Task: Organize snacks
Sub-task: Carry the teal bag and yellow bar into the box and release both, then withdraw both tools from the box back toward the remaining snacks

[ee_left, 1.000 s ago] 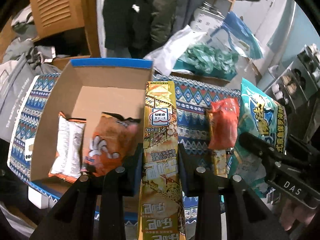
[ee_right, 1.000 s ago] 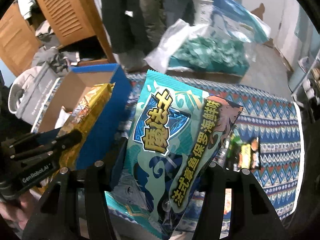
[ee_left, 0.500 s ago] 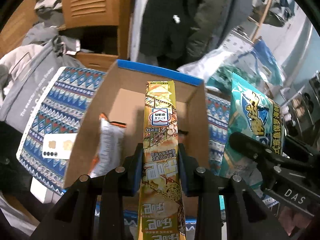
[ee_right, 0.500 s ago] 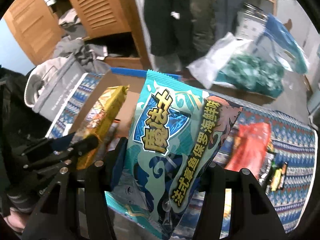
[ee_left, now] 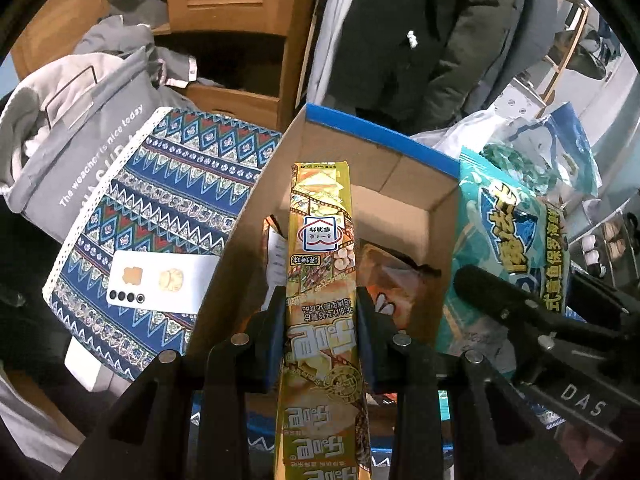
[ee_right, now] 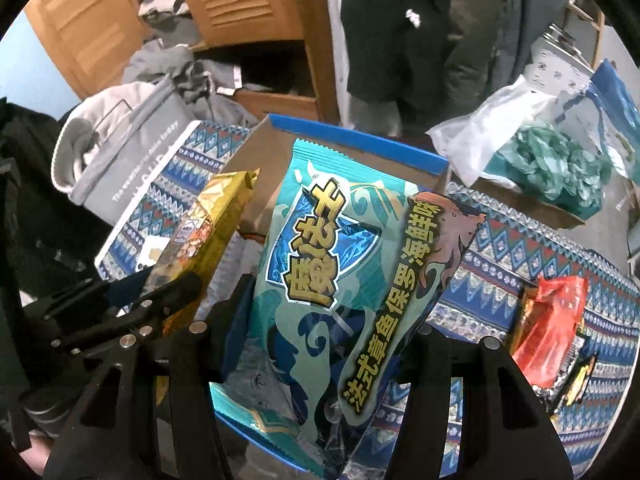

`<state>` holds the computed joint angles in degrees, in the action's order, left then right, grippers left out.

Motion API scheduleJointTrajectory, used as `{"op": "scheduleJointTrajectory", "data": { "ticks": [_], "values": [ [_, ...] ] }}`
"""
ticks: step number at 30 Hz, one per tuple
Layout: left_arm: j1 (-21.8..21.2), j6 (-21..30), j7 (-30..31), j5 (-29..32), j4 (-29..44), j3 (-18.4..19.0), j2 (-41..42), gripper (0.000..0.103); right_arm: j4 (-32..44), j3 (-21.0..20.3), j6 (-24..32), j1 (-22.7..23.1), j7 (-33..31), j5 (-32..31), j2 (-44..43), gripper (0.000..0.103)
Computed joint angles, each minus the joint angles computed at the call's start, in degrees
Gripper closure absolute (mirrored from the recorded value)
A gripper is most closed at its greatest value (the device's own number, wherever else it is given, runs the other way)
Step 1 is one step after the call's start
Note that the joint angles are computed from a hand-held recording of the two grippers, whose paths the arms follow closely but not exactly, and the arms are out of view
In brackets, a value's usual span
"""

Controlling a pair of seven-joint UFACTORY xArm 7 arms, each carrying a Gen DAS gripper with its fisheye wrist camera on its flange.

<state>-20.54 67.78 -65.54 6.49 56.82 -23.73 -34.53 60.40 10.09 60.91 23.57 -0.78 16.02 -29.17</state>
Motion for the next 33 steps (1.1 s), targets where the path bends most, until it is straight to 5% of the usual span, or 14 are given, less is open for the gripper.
{"op": "scheduleJointTrajectory", "data": {
  "ticks": [7, 11, 33],
  "values": [
    [0.16, -0.54, -0.54, 0.13, -1.3, -0.04, -0.55, 0.068, -0.32, 0.27, -0.3, 0.07, -0.17, -0.64, 1.07, 0.047],
    [0.72, 0.36, -0.97, 1.9, -0.03, -0.92, -0.27, 0.056, -0.92, 0.29, -1.34, -0.36, 0.35, -1.2, 0.44, 0.029],
    [-1.26, 2.5, -1.17, 4.84, 6.32, -3.34, 5.51, 0.048, -3.87, -2.15, 1.26, -3.42, -1.5, -4.1, -6.14, 0.029]
  ]
}}
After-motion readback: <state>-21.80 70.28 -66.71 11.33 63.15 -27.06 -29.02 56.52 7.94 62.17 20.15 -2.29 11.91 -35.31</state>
